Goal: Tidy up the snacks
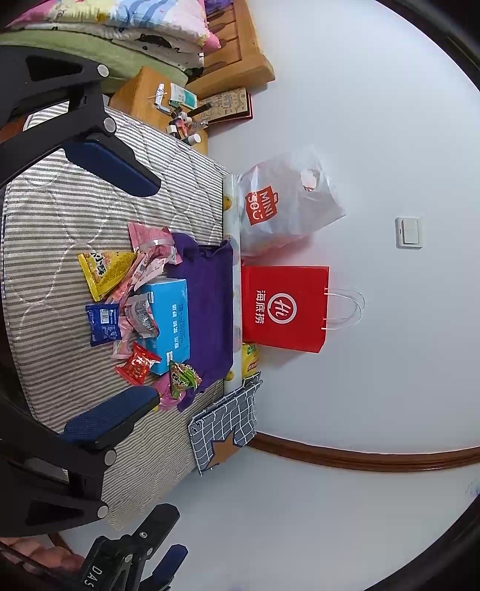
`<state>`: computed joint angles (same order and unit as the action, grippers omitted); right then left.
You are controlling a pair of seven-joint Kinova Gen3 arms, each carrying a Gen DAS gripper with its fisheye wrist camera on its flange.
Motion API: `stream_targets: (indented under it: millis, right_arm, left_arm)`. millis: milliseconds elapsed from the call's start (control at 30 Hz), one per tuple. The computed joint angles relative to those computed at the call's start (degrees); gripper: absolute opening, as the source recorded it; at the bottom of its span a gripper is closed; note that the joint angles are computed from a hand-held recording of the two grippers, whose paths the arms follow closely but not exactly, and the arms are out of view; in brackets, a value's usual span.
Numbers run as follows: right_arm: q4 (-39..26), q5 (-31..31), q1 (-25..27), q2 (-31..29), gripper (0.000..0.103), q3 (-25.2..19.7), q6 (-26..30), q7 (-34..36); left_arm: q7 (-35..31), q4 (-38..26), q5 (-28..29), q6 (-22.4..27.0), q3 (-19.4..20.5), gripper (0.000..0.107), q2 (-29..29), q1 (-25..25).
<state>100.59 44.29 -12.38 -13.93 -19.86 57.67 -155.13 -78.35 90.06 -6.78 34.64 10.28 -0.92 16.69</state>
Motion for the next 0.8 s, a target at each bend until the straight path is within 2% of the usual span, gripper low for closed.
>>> stream_targets:
  millis: [800]
  right_arm:
    - [0.03,0.42,-0.49,-0.01,0.101,-0.54,0.19,-0.54]
  left_arm:
    - [-0.14,0.74,0.39,-0.57,0.06,0.103,-0.63,-0.36]
